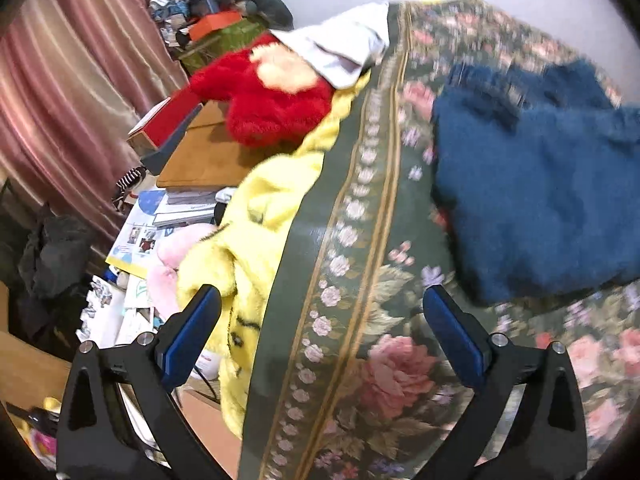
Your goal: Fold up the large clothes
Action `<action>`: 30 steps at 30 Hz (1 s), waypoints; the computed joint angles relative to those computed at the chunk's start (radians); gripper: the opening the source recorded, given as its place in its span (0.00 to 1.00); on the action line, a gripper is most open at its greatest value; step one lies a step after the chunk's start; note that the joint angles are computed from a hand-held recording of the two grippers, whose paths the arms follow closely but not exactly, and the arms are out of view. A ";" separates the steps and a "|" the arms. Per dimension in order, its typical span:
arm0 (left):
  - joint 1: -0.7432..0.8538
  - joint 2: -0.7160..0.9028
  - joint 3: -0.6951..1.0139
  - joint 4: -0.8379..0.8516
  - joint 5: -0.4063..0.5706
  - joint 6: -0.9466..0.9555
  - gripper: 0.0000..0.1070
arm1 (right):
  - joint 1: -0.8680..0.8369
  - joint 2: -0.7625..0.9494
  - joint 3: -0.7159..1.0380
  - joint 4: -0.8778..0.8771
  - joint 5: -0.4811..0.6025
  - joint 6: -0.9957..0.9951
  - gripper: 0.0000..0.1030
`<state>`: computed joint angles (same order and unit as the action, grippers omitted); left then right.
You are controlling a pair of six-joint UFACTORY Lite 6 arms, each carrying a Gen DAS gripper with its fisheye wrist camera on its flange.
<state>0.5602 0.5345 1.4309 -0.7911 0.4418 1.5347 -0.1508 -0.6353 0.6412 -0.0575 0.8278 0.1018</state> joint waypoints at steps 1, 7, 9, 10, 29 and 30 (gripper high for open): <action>0.015 -0.031 -0.018 -0.027 0.036 0.016 0.96 | 0.044 -0.010 -0.001 -0.084 0.022 0.083 0.16; 0.061 -0.166 -0.093 -0.148 0.282 0.000 0.96 | 0.134 -0.072 0.018 -0.158 0.070 0.190 0.16; 0.067 -0.202 -0.128 -0.164 0.348 -0.032 0.96 | 0.177 -0.073 0.047 -0.180 0.074 0.235 0.16; 0.063 -0.207 -0.135 -0.163 0.382 -0.063 0.96 | 0.203 -0.068 0.064 -0.197 0.073 0.264 0.16; -0.108 0.187 -0.018 -0.178 0.636 -0.496 0.92 | 0.455 0.594 0.336 -0.241 -0.229 0.437 0.16; -0.112 0.216 0.004 -0.190 0.649 -0.505 0.92 | 0.448 0.613 0.333 -0.227 -0.239 0.425 0.16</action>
<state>0.4485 0.7502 1.4349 -0.9812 1.0908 1.0294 0.2972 -0.0218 0.9739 -0.2845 0.5890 0.5271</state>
